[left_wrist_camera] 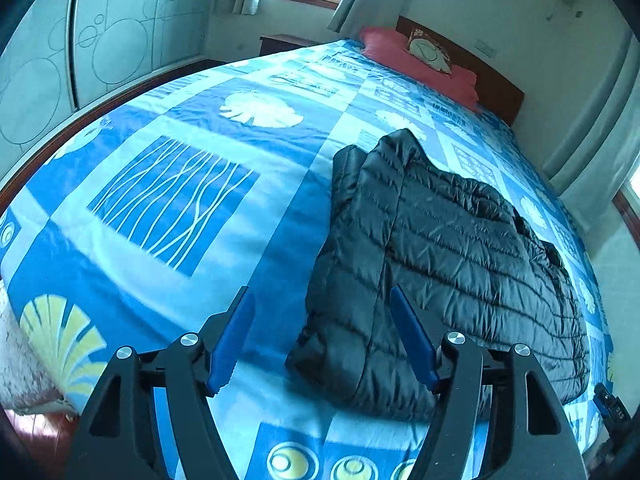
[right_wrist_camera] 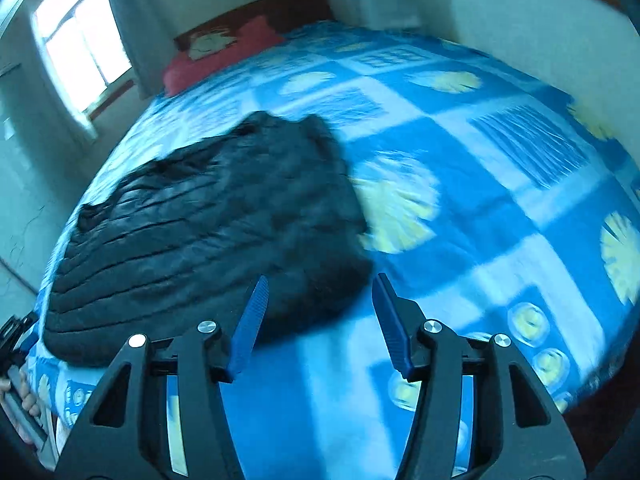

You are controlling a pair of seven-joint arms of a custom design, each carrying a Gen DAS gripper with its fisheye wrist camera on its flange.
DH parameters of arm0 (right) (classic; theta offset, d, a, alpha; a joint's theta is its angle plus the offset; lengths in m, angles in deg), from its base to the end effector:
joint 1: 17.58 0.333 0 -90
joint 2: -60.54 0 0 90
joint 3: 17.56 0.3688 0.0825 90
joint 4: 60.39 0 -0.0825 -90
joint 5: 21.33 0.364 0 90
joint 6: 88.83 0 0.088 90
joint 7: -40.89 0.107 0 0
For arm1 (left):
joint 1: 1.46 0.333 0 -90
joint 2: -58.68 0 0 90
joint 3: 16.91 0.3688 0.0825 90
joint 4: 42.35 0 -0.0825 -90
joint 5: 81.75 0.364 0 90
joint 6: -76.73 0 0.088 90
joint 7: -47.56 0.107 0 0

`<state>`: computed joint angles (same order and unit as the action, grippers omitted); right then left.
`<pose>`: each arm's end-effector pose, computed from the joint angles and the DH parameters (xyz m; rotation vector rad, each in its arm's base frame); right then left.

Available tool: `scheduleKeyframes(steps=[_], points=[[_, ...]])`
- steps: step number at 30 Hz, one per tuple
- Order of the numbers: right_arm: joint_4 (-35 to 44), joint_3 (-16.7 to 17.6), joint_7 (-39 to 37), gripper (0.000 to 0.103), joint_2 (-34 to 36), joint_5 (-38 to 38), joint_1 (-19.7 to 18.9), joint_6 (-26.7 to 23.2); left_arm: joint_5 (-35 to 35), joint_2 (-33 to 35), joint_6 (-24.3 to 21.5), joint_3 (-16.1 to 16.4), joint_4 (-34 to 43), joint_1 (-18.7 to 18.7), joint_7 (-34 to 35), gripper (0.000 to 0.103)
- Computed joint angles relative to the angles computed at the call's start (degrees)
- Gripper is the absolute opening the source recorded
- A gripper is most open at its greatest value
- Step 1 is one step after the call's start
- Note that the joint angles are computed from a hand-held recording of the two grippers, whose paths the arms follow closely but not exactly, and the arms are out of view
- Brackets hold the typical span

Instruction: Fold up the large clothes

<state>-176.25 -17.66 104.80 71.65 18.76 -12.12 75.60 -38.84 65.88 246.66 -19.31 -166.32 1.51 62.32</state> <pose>0.6201 0.0220 0.4841 -1.6676 1.7835 -0.3623 0.5805 -0.0396 0.4693 -2.3058 1.1733 -0.7845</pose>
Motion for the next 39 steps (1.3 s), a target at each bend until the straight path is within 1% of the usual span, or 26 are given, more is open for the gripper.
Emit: scheduleKeyframes(steps=[2, 4, 5, 6, 7, 8, 12, 16, 18, 21, 25, 26, 27, 28, 30, 32, 34, 36, 37, 38, 39], points=[[4.3, 1.9, -2.6, 0.055, 2.4, 1.6, -0.1, -3.3, -3.2, 1.3, 0.3, -1.0, 1.5, 1.0, 4.2, 0.069], [8.7, 2.8, -3.6, 0.054, 5.0, 1.5, 0.8, -5.2, -5.7, 2.8, -0.4, -1.9, 3.6, 1.5, 8.3, 0.069], [11.3, 3.2, -3.9, 0.052, 6.6, 1.3, 1.2, -6.4, -6.6, 3.6, -1.1, -2.1, 4.7, 1.6, 10.1, 0.069], [15.6, 3.6, -3.6, 0.05, 9.1, 0.4, 1.9, -8.8, -7.3, 4.4, -1.7, -2.2, 5.9, 1.6, 11.6, 0.069], [18.5, 3.9, -3.4, 0.046, 11.0, 0.1, 2.3, -10.3, -8.6, 5.4, -2.8, -2.6, 7.4, 1.8, 13.9, 0.069], [21.1, 3.9, -2.7, 0.043, 12.5, -0.7, 2.9, -11.5, -9.3, 6.2, -3.5, -2.7, 8.5, 1.8, 15.3, 0.069], [33.6, 1.2, 4.4, 0.041, 20.4, -9.2, 7.3, -16.1, -13.8, 9.3, -6.1, -3.8, 12.9, 2.7, 21.3, 0.069], [41.7, -0.5, 9.5, 0.041, 26.1, -15.8, 9.6, -21.0, -17.1, 11.0, -7.3, -4.3, 15.0, 3.4, 25.8, 0.069], [45.2, -1.1, 11.1, 0.044, 28.7, -18.9, 10.2, -25.2, -19.2, 11.7, -7.2, -5.1, 15.7, 4.2, 28.2, 0.069], [44.3, -1.0, 10.9, 0.044, 29.6, -20.8, 10.6, -22.9, -22.9, 13.2, -7.7, -6.9, 17.3, 5.6, 32.7, 0.069], [42.6, -1.1, 11.3, 0.044, 29.1, -21.9, 11.0, -20.9, -28.8, 15.8, -10.0, -10.0, 20.6, 7.9, 40.2, 0.069], [42.3, -0.9, 11.2, 0.044, 29.0, -21.7, 10.8, -20.5, -29.6, 16.4, -10.6, -10.1, 21.4, 7.9, 41.2, 0.069], [41.6, -0.7, 10.9, 0.044, 28.8, -21.6, 10.8, -19.8, -30.6, 17.3, -11.3, -10.4, 22.4, 8.1, 42.5, 0.07], [41.3, -0.6, 10.9, 0.044, 28.6, -21.5, 10.8, -19.4, -31.5, 18.0, -12.1, -10.7, 23.3, 8.3, 43.6, 0.075], [40.5, -0.4, 10.4, 0.044, 28.4, -21.3, 10.6, -18.6, -33.5, 19.2, -13.3, -11.3, 24.7, 8.8, 45.6, 0.075], [40.5, -0.4, 10.3, 0.044, 28.5, -21.3, 10.7, -18.3, -36.1, 20.6, -14.4, -12.3, 25.9, 9.7, 47.7, 0.079], [40.4, -0.4, 10.2, 0.044, 28.4, -21.2, 10.7, -18.1, -38.6, 21.7, -14.8, -13.3, 26.7, 10.5, 49.3, 0.079], [39.9, -0.5, 10.1, 0.044, 28.3, -21.3, 10.9, -17.4, -40.7, 22.9, -14.6, -14.8, 27.3, 11.8, 51.4, 0.074], [39.7, -0.6, 10.1, 0.044, 28.2, -21.3, 11.0, -17.1, -44.1, 23.7, -13.8, -17.6, 27.2, 13.9, 54.9, 0.061], [39.4, -0.7, 10.2, 0.044, 28.1, -21.4, 11.1, -16.5, -46.4, 24.2, -13.2, -19.2, 27.1, 15.3, 56.7, 0.056], [38.9, -0.9, 10.2, 0.044, 28.0, -21.5, 11.3, -15.9, -47.1, 24.2, -13.1, -19.2, 27.1, 15.2, 57.2, 0.054]])
